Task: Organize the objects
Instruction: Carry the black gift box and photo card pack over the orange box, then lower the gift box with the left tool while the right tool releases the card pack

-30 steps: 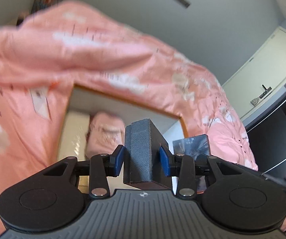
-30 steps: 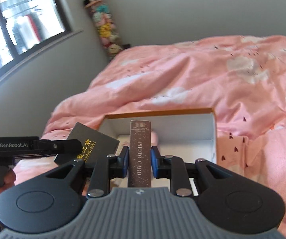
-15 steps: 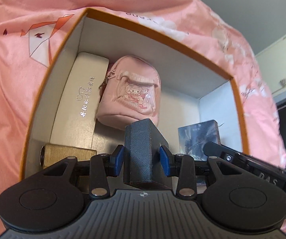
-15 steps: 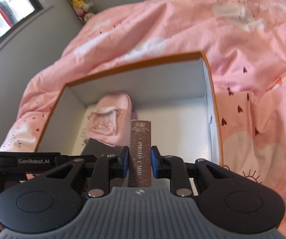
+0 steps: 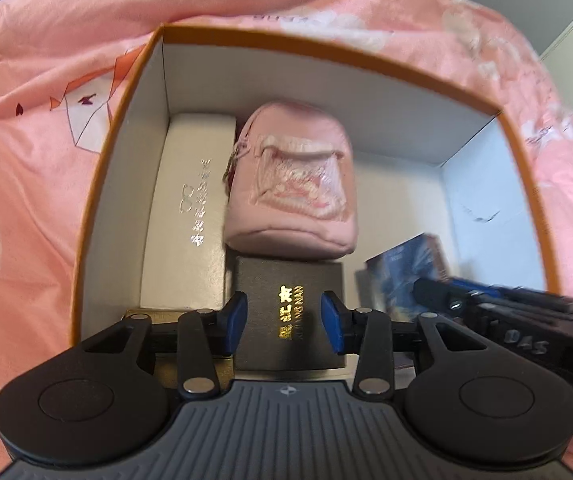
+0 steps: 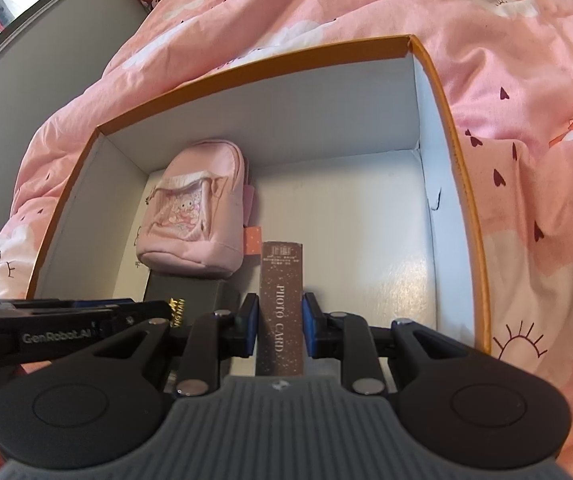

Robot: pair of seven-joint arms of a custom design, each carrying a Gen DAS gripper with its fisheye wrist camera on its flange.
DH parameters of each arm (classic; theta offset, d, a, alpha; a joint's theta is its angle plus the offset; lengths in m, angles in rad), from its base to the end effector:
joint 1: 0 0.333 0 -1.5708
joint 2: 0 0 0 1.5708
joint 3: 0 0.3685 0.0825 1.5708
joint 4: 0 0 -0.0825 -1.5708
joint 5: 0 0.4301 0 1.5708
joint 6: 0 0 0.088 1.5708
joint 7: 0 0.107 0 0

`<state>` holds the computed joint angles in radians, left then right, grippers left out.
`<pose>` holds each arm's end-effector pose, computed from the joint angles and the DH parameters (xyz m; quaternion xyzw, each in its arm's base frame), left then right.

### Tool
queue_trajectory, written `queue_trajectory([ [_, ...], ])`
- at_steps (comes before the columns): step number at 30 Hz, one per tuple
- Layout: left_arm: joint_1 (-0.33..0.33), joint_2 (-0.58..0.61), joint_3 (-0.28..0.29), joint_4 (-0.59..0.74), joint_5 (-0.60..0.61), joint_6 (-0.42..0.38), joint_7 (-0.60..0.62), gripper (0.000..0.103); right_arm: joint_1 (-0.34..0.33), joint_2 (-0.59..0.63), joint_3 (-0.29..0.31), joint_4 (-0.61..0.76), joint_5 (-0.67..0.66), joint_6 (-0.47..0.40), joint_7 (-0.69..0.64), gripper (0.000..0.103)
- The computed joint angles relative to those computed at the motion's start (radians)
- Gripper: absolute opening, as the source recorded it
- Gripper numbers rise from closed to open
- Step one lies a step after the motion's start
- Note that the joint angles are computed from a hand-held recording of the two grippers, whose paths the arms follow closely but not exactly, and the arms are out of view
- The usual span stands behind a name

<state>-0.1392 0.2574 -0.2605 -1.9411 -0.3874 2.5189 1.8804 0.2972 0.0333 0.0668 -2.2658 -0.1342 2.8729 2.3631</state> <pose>0.6377 -0.2538 0.4135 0.5337 -0.8140 0.2286 0.0179 0.5602 0.2212 0.4314 -0.5651 0.7744 -0.0917 0.2693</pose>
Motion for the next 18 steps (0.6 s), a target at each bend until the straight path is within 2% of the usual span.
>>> queue_trajectory([
  [2, 0.023, -0.014, -0.017, -0.013, -0.072, 0.021, 0.055, 0.049, 0.001, 0.002, 0.001, 0.002, 0.007, -0.004, -0.006, 0.024],
  [5, 0.033, -0.034, -0.023, -0.034, -0.14, 0.07, 0.107, 0.05, -0.001, 0.01, 0.011, 0.005, 0.095, 0.0, -0.07, 0.024],
  [10, 0.023, -0.043, -0.014, -0.046, -0.158, 0.12, 0.127, 0.051, 0.006, 0.027, 0.02, 0.016, 0.175, 0.02, -0.122, 0.024],
  [13, 0.023, -0.043, -0.01, -0.05, -0.154, 0.13, 0.129, 0.051, -0.005, 0.04, 0.047, 0.025, 0.348, 0.034, -0.245, 0.024],
  [18, 0.033, -0.048, -0.019, -0.063, -0.188, 0.145, 0.177, 0.051, -0.003, 0.046, 0.045, 0.033, 0.424, 0.019, -0.292, 0.024],
])
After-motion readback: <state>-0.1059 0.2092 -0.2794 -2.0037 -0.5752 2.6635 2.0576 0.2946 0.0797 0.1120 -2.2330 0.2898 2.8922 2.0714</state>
